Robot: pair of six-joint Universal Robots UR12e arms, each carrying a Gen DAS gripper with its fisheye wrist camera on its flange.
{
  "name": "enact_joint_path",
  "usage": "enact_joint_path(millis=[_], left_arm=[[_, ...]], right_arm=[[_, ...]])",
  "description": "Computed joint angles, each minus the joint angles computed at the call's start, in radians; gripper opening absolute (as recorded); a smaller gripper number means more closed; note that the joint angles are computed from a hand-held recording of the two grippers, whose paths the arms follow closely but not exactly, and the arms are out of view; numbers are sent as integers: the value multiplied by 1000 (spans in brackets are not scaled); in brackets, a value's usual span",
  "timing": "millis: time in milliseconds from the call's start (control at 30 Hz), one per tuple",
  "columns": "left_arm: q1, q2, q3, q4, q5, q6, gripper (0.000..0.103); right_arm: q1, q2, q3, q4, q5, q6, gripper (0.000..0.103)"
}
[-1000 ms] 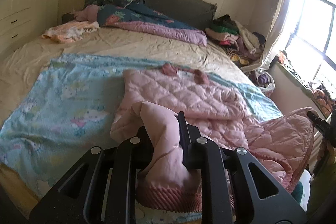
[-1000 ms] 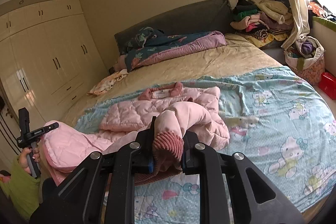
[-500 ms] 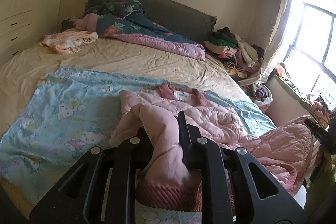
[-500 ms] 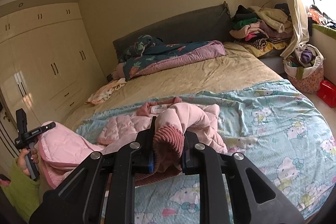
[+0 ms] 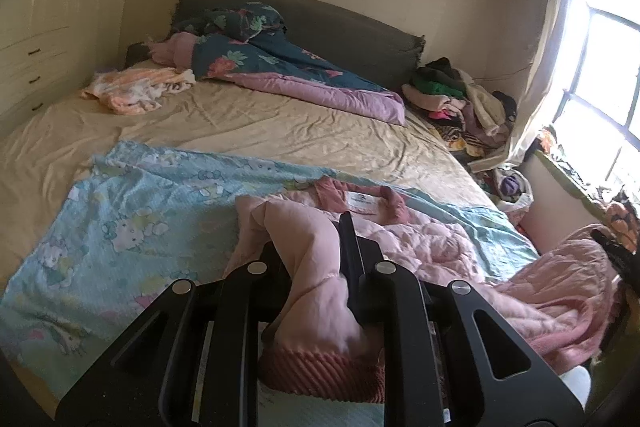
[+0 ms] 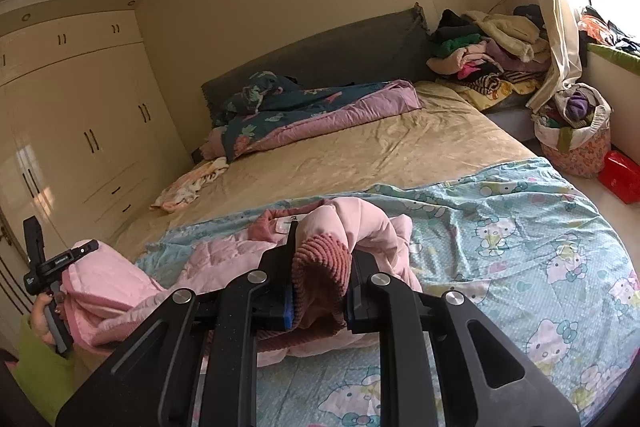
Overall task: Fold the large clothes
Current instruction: 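Lift the hem with both grippers and fold it toward the collar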
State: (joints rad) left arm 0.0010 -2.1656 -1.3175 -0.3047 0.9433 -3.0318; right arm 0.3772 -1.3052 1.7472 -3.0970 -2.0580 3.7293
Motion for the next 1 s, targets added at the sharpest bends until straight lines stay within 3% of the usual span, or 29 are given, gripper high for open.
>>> enact_joint_path(millis=[1000], left_arm=[[-68,-151,208,-54,209,50,12]], right_arm=[[-127,71,-78,118,118,96,17]])
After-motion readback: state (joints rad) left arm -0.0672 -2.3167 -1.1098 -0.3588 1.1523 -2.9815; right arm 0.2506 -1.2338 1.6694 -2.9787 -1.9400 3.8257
